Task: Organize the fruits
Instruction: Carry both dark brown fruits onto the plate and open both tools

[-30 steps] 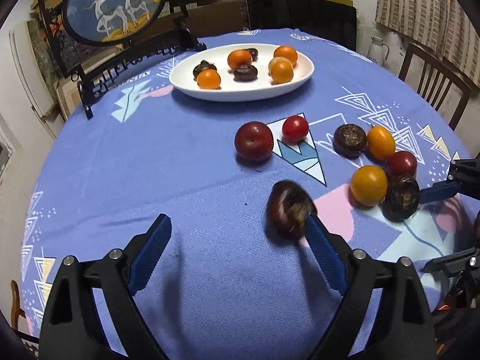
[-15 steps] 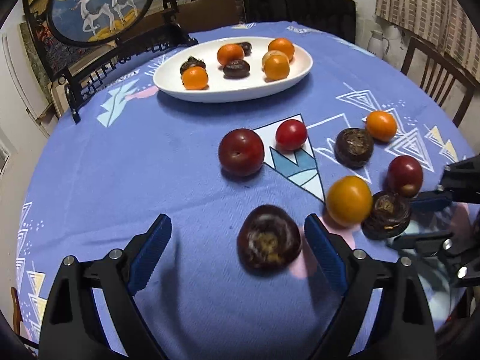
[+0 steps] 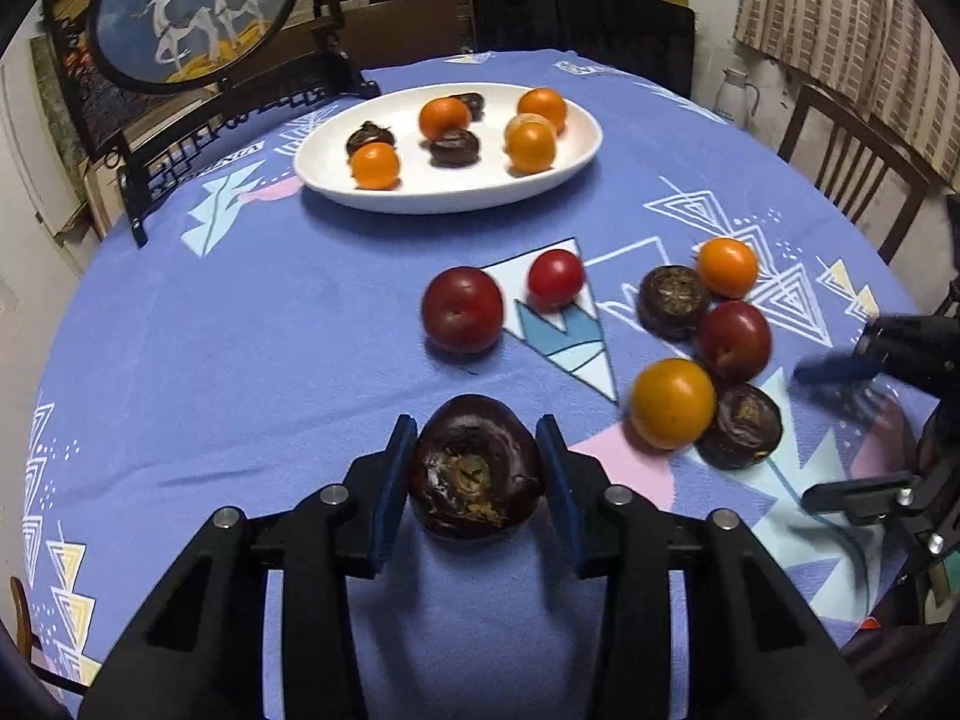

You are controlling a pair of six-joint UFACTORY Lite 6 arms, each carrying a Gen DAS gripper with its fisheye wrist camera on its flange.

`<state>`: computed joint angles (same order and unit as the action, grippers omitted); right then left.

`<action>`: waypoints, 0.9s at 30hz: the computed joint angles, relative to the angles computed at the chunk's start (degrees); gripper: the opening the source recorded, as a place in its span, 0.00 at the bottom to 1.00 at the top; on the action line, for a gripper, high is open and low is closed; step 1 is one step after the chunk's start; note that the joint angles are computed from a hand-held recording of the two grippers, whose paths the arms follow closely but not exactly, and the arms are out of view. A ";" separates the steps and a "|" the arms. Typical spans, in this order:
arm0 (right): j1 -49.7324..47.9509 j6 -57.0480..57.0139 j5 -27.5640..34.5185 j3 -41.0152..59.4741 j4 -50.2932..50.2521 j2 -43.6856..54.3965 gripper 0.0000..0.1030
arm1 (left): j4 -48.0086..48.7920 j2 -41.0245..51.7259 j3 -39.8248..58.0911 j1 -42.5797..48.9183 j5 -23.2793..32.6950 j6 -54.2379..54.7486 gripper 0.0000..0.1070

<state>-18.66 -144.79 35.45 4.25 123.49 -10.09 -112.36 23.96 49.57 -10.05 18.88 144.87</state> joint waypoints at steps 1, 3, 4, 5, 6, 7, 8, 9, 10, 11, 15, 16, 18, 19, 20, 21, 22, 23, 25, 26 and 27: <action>0.82 -1.65 0.62 0.01 2.07 0.54 0.71 | 1.26 0.24 0.35 0.22 -0.05 -1.39 0.37; 3.28 -1.34 -0.53 2.32 3.80 3.07 0.71 | 3.36 0.98 1.21 0.43 -0.28 -3.95 0.37; 4.76 -1.95 -0.82 3.86 5.62 5.34 0.71 | 3.88 1.30 1.50 0.47 -0.32 -4.69 0.37; 6.73 -2.53 -1.32 5.31 7.39 7.69 0.71 | 4.23 1.45 1.59 0.61 -0.19 -4.99 0.37; 8.55 -4.28 -1.39 6.15 10.50 9.44 0.71 | 4.62 1.48 1.53 0.73 -0.01 -5.37 0.38; 11.07 -7.23 -1.60 6.80 15.38 11.00 0.70 | 5.44 1.62 1.64 0.87 0.23 -6.18 0.38; 13.16 -10.34 -1.43 6.75 19.93 11.39 0.64 | 5.49 1.58 1.55 0.95 0.37 -6.16 0.38; 14.43 -11.96 -1.77 7.10 22.17 11.61 0.56 | 5.38 1.50 1.48 1.05 0.43 -5.93 0.38; 14.39 -11.76 -2.09 7.52 22.01 11.69 0.39 | 5.35 1.45 1.43 1.11 0.47 -5.80 0.38; 13.17 -9.76 -1.90 7.89 19.45 11.89 0.39 | 5.62 1.45 1.44 1.17 0.59 -6.02 0.38; 9.76 -8.06 -1.43 5.79 15.42 8.59 0.39 | 7.54 1.24 1.80 1.61 1.18 -7.55 0.38; 7.82 -5.83 -1.18 4.80 12.03 6.42 0.38 | 8.20 0.98 1.91 1.54 1.25 -8.25 0.38; 5.42 -2.42 -1.71 3.90 7.56 2.59 0.39 | 9.69 0.30 2.23 1.29 1.35 -9.86 0.38; 3.29 0.43 -2.12 3.65 3.91 -0.19 0.39 | 10.46 -0.19 2.70 0.99 1.38 -10.76 0.38; 1.11 2.79 -2.14 3.41 0.59 -2.22 0.39 | 11.16 -0.58 3.28 0.65 1.25 -11.75 0.38; -0.55 5.20 -2.37 3.86 -2.25 -3.74 0.39 | 11.96 -0.95 4.00 0.24 1.05 -12.93 0.38; -2.74 8.19 -2.68 4.67 -5.82 -5.84 0.39 | 12.49 -1.50 5.00 -0.43 0.69 -14.10 0.38; -4.04 10.11 -2.87 5.50 -7.91 -7.19 0.39 | 13.20 -1.70 6.09 -0.93 0.38 -15.29 0.38; -6.41 15.02 -2.68 8.89 -13.20 -8.15 0.39 | 14.06 -2.00 8.90 -2.59 -0.97 -17.72 0.38; -6.60 15.88 -2.98 10.63 -13.85 -7.95 0.39 | 14.75 -1.59 11.15 -3.62 -2.03 -19.70 0.38; -6.30 16.47 -4.01 13.32 -13.96 -7.36 0.39 | 17.03 -0.67 14.04 -4.71 -3.36 -23.56 0.38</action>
<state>-24.96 -128.32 31.44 17.57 109.53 -17.45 -95.33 23.29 63.61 -14.76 15.52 121.31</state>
